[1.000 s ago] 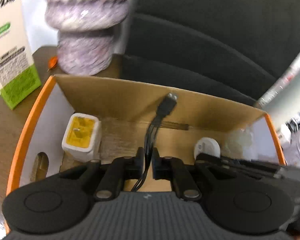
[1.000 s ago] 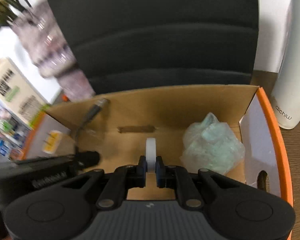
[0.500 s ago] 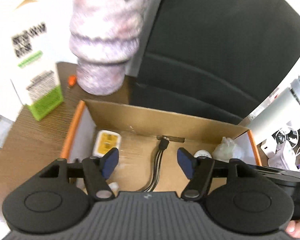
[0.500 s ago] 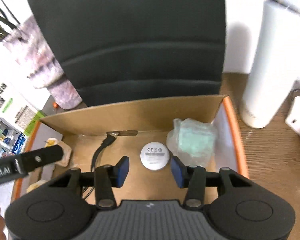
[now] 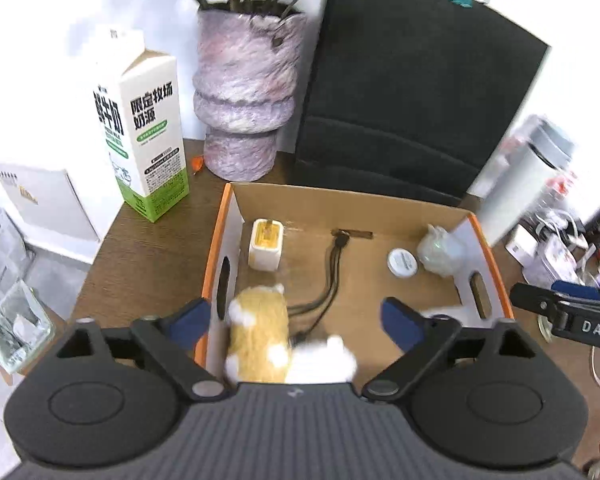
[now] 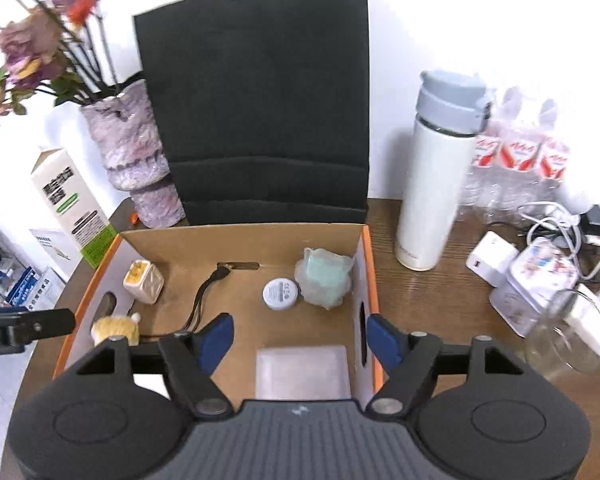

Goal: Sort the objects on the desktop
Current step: 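Withdraw both tools from the box back over the pile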

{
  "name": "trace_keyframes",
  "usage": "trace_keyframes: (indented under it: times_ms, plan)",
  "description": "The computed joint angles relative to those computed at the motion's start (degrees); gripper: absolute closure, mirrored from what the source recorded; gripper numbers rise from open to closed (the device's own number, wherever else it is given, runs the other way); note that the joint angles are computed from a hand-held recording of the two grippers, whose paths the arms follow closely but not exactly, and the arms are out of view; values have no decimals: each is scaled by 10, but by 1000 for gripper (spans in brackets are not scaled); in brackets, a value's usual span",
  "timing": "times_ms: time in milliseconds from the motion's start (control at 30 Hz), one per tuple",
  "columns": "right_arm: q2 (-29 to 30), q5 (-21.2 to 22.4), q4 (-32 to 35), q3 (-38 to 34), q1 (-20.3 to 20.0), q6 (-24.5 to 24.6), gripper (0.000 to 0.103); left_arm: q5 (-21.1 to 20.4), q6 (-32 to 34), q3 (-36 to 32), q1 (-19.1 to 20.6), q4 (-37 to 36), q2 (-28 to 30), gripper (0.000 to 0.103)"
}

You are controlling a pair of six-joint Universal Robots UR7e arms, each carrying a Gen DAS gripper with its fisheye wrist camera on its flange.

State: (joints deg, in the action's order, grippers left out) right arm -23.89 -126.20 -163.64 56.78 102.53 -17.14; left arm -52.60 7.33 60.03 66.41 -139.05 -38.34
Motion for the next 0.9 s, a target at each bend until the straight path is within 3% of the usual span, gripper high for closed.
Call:
trace_keyframes:
  times_ms: [133,300,367,467,600,733,900]
  plan:
    - [-41,10,-64,94,10,-3,28,-5,37,104,-10,-76,-56,1]
    - [-83,44,-204,228,22,-73,21,22,78,249,-24,-217,-117,0]
    - [-94,51,-271,280,24,-102,13,-3,82,318,-26,-265,-156,0]
    - [-105,47,-362,362,26,-145,13,-49,106,420,-24,-329,-209,0]
    - [-103,61,-493,466,23,-199,13,-59,132,548,-24,-439,-245,0]
    - [-87,82,-592,548,12,-201,13,-53,122,628,-20,-481,-258,0]
    - [-31,78,-776,609,5,-234,13,-43,169,733,-21,-650,-250,0]
